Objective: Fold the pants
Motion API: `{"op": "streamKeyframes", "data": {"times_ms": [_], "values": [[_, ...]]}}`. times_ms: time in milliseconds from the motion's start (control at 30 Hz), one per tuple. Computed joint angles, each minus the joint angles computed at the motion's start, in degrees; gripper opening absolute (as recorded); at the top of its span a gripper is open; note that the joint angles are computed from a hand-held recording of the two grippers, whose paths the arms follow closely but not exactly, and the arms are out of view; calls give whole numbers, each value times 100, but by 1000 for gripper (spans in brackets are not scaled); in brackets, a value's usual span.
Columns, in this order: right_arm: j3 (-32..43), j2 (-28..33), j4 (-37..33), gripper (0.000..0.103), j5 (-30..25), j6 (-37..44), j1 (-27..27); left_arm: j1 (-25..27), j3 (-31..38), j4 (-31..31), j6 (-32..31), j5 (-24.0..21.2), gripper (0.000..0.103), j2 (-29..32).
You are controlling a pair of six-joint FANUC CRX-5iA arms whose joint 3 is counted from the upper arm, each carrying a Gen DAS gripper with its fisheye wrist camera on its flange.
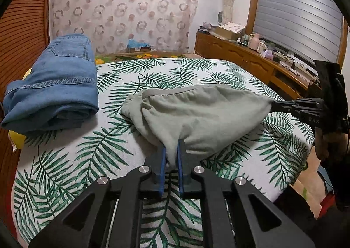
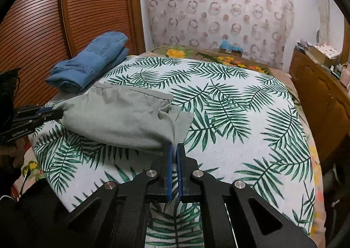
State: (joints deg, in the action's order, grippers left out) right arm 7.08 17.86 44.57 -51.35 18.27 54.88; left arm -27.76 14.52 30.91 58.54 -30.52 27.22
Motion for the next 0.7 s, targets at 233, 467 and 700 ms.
{"op": "streamKeyframes", "data": {"times_ms": [233,467,700], "values": [[-195,-247,-222,3,129,57,112,5,-268,241,-257,-26,11,-214],[-42,-219,-401,6,-220,94,212,-39,1,-629,465,-229,13,-203],[60,-170,-137,15,-442,-60,258,-18,34,-678,628,-67,63,-148]]}}
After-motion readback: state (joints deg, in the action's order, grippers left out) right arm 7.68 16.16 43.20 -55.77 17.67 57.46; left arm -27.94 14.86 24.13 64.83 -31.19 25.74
